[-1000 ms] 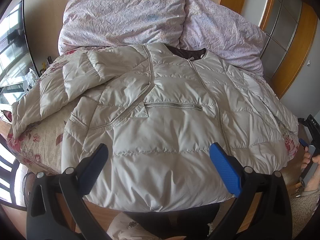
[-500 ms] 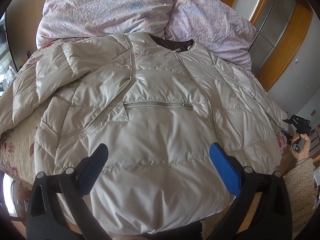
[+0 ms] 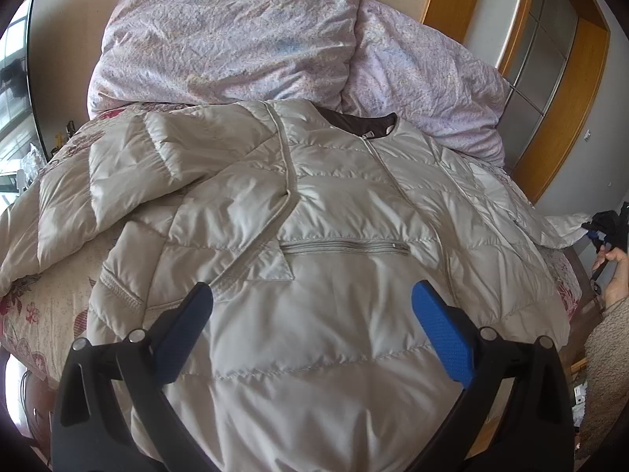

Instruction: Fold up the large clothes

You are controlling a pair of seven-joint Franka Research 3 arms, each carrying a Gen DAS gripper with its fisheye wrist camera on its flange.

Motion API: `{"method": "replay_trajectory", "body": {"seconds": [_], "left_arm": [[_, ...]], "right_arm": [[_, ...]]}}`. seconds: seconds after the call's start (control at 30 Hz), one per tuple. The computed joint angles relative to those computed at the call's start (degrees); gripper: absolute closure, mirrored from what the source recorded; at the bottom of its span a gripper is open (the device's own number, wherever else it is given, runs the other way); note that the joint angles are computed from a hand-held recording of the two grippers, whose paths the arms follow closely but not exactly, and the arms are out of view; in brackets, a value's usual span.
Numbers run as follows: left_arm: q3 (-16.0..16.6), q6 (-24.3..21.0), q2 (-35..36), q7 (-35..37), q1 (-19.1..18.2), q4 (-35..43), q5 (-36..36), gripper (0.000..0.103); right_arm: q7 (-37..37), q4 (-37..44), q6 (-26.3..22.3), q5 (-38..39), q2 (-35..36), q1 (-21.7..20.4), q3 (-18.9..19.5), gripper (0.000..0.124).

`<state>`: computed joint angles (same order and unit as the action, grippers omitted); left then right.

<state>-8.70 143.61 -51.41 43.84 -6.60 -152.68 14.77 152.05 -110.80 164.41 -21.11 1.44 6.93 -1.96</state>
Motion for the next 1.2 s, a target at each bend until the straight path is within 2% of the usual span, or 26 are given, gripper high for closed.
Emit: {"method": "replay_trajectory", "body": {"seconds": [0.1, 0.2, 0.33, 0.43, 0.53, 0.63, 0.7, 0.8, 0.97, 1.03, 1.13, 1.17, 1.2], "left_arm": [[0.3, 0.1, -1.4, -0.3, 0.8, -1.0, 0.4, 0.003], [0.5, 0.4, -2.7, -0.8, 1.5, -1.9, 0.8, 0.003], [0.2, 1.5, -5.1, -1.5, 2.5, -3.6, 1.6, 0.003], [0.5, 2.0, -6.5, -1.8, 3.0, -4.5, 1.8, 0.003], [0.7, 2.2, -7.9, -2.3, 3.5, -5.4, 2.0, 0.003], [0.6, 2.8, -10.1, -3.2, 4.5, -6.9, 2.4, 0.003], [0.3, 4.1, -12.4, -4.8, 5.6, -8.6, 2.7, 0.002], [1.0, 2.9, -14.3, -5.6, 6.5, -9.4, 2.6, 0.002], [2.8, 0.9, -17.4, -6.1, 7.5, -10.8, 2.0, 0.003], [3.5, 1.1, -18.8, -6.6, 8.2, -11.7, 1.6, 0.003], [4.1, 0.4, -20.6, -7.1, 9.6, -12.4, 1.2, 0.003], [4.0, -0.3, -21.0, -7.1, 10.1, -12.4, 1.3, 0.003], [4.0, -1.0, -21.2, -7.1, 10.7, -12.3, 1.4, 0.003]], "right_arm": [[-1.7, 4.1, 0.5, -3.5, 0.6, 1.8, 1.3, 0.114], [-8.0, 9.4, 1.3, -1.5, 2.8, 4.4, 2.9, 0.114], [-25.5, 13.9, 3.5, 12.3, 5.6, 7.0, 7.0, 0.114], [-43.6, 16.8, 3.9, 28.9, 7.6, 6.4, 13.7, 0.114], [-59.9, 21.1, 0.1, 43.8, 10.7, 4.8, 20.5, 0.114], [-67.9, 25.0, -5.9, 51.4, 14.1, 5.3, 23.4, 0.114], [-67.0, 28.6, -9.9, 50.4, 17.4, 8.2, 22.6, 0.114], [-65.2, 30.9, -14.2, 47.8, 20.5, 12.5, 19.8, 0.114], [-60.2, 31.5, -17.4, 40.4, 23.2, 21.2, 13.2, 0.114], [-56.8, 31.7, -18.5, 34.3, 23.9, 25.2, 10.1, 0.113], [-52.7, 35.4, -23.8, 21.5, 26.5, 31.0, 5.5, 0.11], [-52.3, 35.5, -24.0, 17.6, 26.9, 32.5, 4.5, 0.107], [-52.5, 34.2, -23.8, 14.4, 26.0, 33.5, 3.9, 0.096]]}}
